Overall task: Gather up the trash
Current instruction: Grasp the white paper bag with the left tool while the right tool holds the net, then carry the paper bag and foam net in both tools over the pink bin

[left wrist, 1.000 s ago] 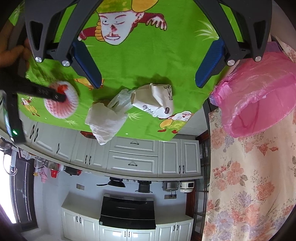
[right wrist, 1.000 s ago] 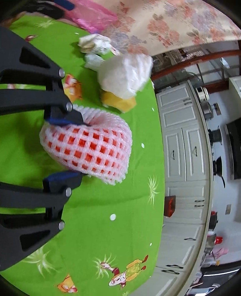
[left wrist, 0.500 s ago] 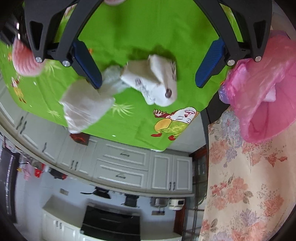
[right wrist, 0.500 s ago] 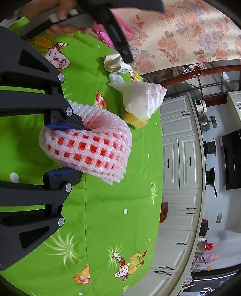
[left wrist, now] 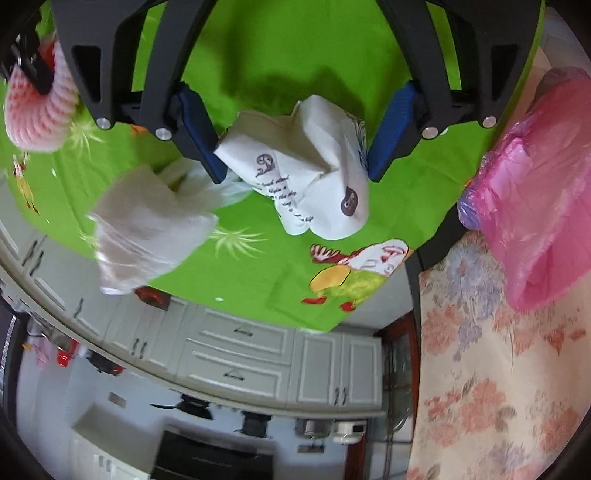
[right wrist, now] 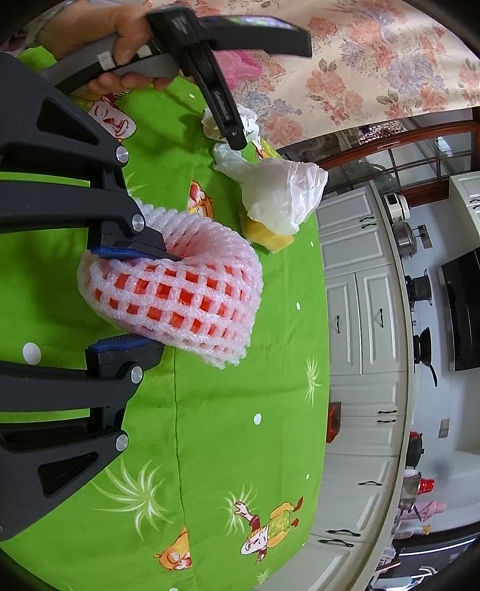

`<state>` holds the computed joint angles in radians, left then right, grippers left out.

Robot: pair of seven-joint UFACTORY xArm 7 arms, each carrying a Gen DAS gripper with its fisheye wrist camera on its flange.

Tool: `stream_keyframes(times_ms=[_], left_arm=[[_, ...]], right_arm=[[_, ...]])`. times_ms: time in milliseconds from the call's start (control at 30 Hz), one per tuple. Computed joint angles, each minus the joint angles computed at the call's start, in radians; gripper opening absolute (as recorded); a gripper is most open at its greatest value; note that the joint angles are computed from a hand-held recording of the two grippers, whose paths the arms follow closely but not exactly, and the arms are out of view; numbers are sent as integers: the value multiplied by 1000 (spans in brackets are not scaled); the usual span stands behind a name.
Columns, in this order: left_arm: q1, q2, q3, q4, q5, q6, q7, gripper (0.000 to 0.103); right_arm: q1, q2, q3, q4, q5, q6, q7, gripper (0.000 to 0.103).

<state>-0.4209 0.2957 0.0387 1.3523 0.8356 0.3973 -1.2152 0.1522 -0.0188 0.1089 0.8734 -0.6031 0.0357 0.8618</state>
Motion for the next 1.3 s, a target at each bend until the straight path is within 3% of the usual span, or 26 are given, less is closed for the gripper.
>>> stream_keyframes(times_ms=[200, 333, 533, 733, 967, 1133, 1300], left_arm=[[-7, -62, -26, -89, 64, -83, 22, 75], [-27, -112, -30, -139, 192, -139, -29, 75], [7, -209, -59, -237, 384, -194, -244, 75], [56, -305, -136, -313, 571, -135, -400, 75], [100, -412, -230, -408, 672, -78, -478, 75], [113, -463, -259, -459, 673, -63, -487, 75], [130, -509, -275, -502, 679, -50, -495, 75]], right_arm=[[4, -8, 3, -14, 50, -3, -42, 32], [-1, -21, 6, -38, 99, -21, -66, 32], [-68, -56, 61, -75, 19, -51, 19, 32], [-142, -94, 145, -98, -80, -51, 94, 32], [-197, -146, 235, -133, -140, -54, 140, 32], [-176, -178, 238, -175, -50, -74, 69, 32], [-115, -217, 197, -213, 59, -91, -25, 32]])
